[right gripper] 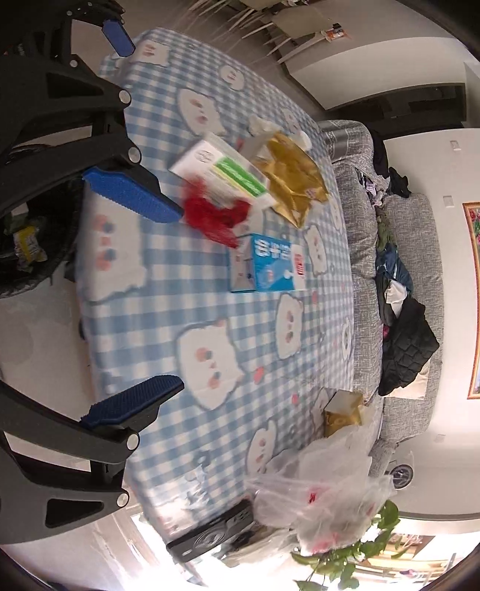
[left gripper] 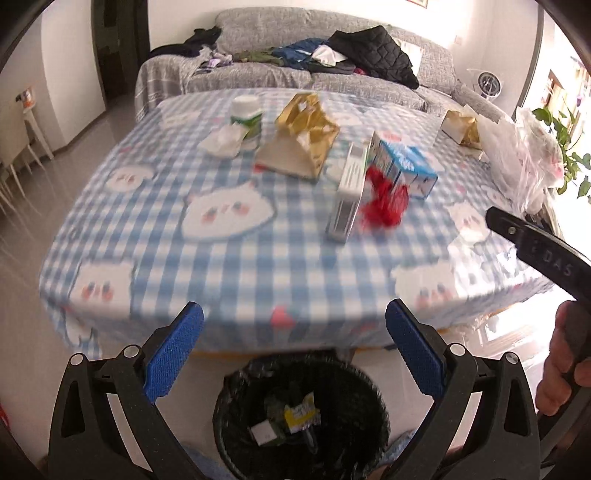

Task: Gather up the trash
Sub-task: 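Raise both grippers from the bin back over the table, then grasp the white tablet box with the left gripper while the right grasps the milk carton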

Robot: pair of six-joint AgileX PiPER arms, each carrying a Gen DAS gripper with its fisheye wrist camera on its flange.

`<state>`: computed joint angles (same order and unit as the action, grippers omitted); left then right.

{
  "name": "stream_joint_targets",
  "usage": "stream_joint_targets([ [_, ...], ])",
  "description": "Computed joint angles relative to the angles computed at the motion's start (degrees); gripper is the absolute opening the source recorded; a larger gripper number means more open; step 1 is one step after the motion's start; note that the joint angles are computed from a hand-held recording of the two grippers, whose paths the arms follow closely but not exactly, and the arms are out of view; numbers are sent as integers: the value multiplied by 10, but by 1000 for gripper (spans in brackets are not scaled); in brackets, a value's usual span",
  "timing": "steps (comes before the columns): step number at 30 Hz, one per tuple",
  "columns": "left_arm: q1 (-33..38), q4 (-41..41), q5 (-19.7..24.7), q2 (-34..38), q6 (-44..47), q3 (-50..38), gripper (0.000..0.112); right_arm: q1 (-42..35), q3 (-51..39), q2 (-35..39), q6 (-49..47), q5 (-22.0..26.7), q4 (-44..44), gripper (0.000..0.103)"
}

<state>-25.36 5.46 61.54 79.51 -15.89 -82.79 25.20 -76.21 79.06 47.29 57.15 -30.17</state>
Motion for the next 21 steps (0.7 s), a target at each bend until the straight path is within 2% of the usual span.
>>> stream_joint_targets([
  [4,9,-7,5,69,11,-72,97,-48,-38,55,-48,-36,45,81],
  [9,10,-6,21,144,20,-155,96,-95,-117,127,-116,-47,113,81],
  [15,16,-23,50,223,31,-249,96,-134,-246,225,-186,-14,181,81],
  [21,15,-24,72,279,36,-311,94,-148,-350,302,-226,22,206,77],
])
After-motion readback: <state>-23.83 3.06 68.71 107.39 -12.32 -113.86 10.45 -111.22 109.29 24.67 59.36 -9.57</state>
